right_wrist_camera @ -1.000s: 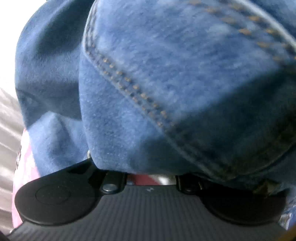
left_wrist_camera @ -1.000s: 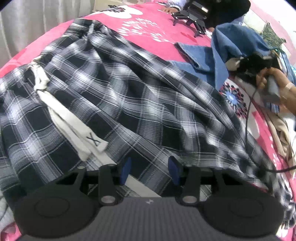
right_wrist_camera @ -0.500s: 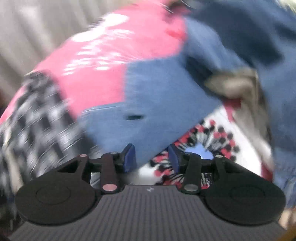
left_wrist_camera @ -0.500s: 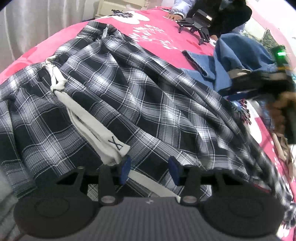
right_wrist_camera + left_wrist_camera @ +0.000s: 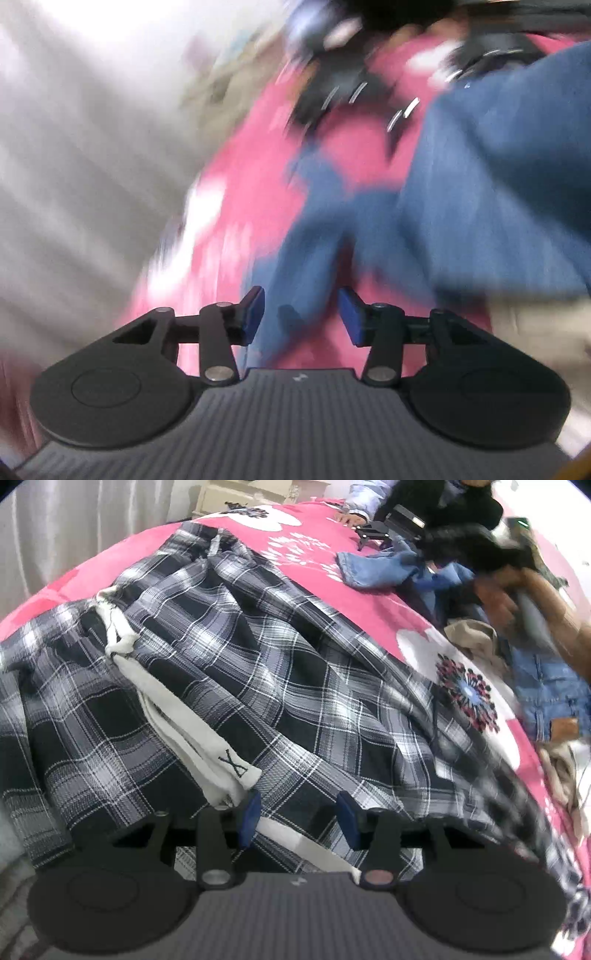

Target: Fold clothes

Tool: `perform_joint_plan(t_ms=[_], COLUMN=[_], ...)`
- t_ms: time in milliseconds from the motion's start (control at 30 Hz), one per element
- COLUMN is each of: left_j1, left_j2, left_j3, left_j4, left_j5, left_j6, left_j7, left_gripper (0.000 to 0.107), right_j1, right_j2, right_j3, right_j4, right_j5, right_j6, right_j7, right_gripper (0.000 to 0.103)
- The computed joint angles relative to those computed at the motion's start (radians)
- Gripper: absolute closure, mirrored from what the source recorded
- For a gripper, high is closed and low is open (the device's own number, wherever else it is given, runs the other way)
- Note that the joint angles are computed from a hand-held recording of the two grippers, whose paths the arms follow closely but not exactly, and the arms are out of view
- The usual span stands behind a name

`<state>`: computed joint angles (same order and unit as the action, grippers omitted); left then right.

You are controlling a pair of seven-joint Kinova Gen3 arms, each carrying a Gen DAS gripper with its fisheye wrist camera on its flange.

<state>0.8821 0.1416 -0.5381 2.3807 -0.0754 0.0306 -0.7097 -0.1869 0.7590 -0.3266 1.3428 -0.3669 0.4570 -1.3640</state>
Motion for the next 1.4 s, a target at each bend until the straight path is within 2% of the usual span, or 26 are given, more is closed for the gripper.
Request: perform_joint_plan(t_ms=[133, 200, 233, 267, 333, 400, 467, 600, 767, 867, 933, 967, 1000, 1067, 1100, 1167, 1233, 1300, 1367, 1400], left_j1=[-0.17, -0.177, -0.152, -0.139, -0.132, -0.133, -0.116, -0.095, -0.023, -0.016, -0.042, -0.064, -0.086, -0.141, -0.187, -0.265, -0.276, -0.215, -0.148, -0.138], left_j2=[-0.01, -0.011, -0.013, -0.011, -0.007, -0.006, -0.009, 0.003, 0.02, 0.025, 0.023, 0.021, 0.019, 0.014, 0.008, -0.004, -0.017, -0.024, -0.026, -0.021], left_j3=[0.156, 0.164, 0.142, 0.129, 0.123, 0.124, 0.107, 0.084, 0.016, 0.012, 0.037, 0.058, 0.078, 0.128, 0.171, 0.242, 0.242, 0.168, 0.087, 0.07], left_j4=[0.019, 0.023, 0.027, 0.027, 0.024, 0.022, 0.025, 0.014, -0.012, -0.018, -0.016, -0.013, -0.011, -0.007, -0.004, 0.004, 0.011, 0.017, 0.023, 0.018], left_j5=[0.036, 0.057, 0.07, 0.08, 0.097, 0.118, 0.141, 0.164, 0.113, 0.075, 0.056, 0.049, 0.045, 0.046, 0.05, 0.071, 0.085, 0.094, 0.117, 0.13], left_j6=[-0.032, -0.04, -0.042, -0.043, -0.041, -0.036, -0.034, -0.021, 0.013, 0.019, 0.015, 0.01, 0.005, -0.001, -0.005, -0.011, -0.017, -0.025, -0.036, -0.037], left_j7=[-0.051, -0.078, -0.093, -0.108, -0.139, -0.166, -0.193, -0.223, -0.175, -0.136, -0.116, -0.107, -0.102, -0.103, -0.111, -0.134, -0.143, -0.151, -0.172, -0.179], left_gripper=[0.061, 0.061, 0.061, 0.061, 0.061, 0.061, 0.062, 0.062, 0.062, 0.062, 0.062, 0.062, 0.062, 0.062, 0.062, 0.062, 0.062, 0.062, 0.062, 0.062], right_j1=[0.067, 0.082, 0.078, 0.07, 0.032, -0.023, -0.054, -0.179, -0.337, -0.435, -0.482, -0.512, -0.538, -0.571, -0.569, -0.52, -0.443, -0.37, -0.32, -0.299], right_j2=[-0.047, -0.04, -0.038, -0.039, -0.051, -0.063, -0.093, -0.124, -0.096, -0.055, -0.04, -0.048, -0.055, -0.044, -0.038, -0.029, -0.023, -0.008, 0.033, 0.062], right_j3=[-0.176, -0.237, -0.255, -0.257, -0.235, -0.179, -0.127, 0.048, 0.279, 0.418, 0.499, 0.545, 0.591, 0.665, 0.674, 0.636, 0.543, 0.45, 0.358, 0.311], right_j4=[0.089, 0.102, 0.104, 0.103, 0.1, 0.093, 0.11, 0.083, 0.07, 0.052, 0.044, 0.056, 0.058, 0.027, 0.002, -0.064, -0.157, -0.25, -0.336, -0.383], right_j5=[0.163, 0.244, 0.285, 0.325, 0.407, 0.485, 0.511, 0.469, 0.437, 0.489, 0.47, 0.467, 0.45, 0.387, 0.364, 0.295, 0.214, 0.133, 0.051, 0.014], right_j6=[0.163, 0.219, 0.233, 0.247, 0.274, 0.309, 0.295, 0.245, 0.133, 0.155, 0.138, 0.11, 0.097, 0.113, 0.127, 0.159, 0.232, 0.314, 0.395, 0.436], right_j7=[0.163, 0.244, 0.269, 0.278, 0.262, 0.227, 0.222, 0.244, 0.343, 0.34, 0.326, 0.304, 0.295, 0.286, 0.291, 0.345, 0.361, 0.37, 0.435, 0.476], right_gripper=[0.059, 0.061, 0.061, 0.062, 0.069, 0.097, 0.101, 0.102, 0.102, 0.1, 0.088, 0.075, 0.067, 0.066, 0.068, 0.068, 0.068, 0.067, 0.067, 0.066])
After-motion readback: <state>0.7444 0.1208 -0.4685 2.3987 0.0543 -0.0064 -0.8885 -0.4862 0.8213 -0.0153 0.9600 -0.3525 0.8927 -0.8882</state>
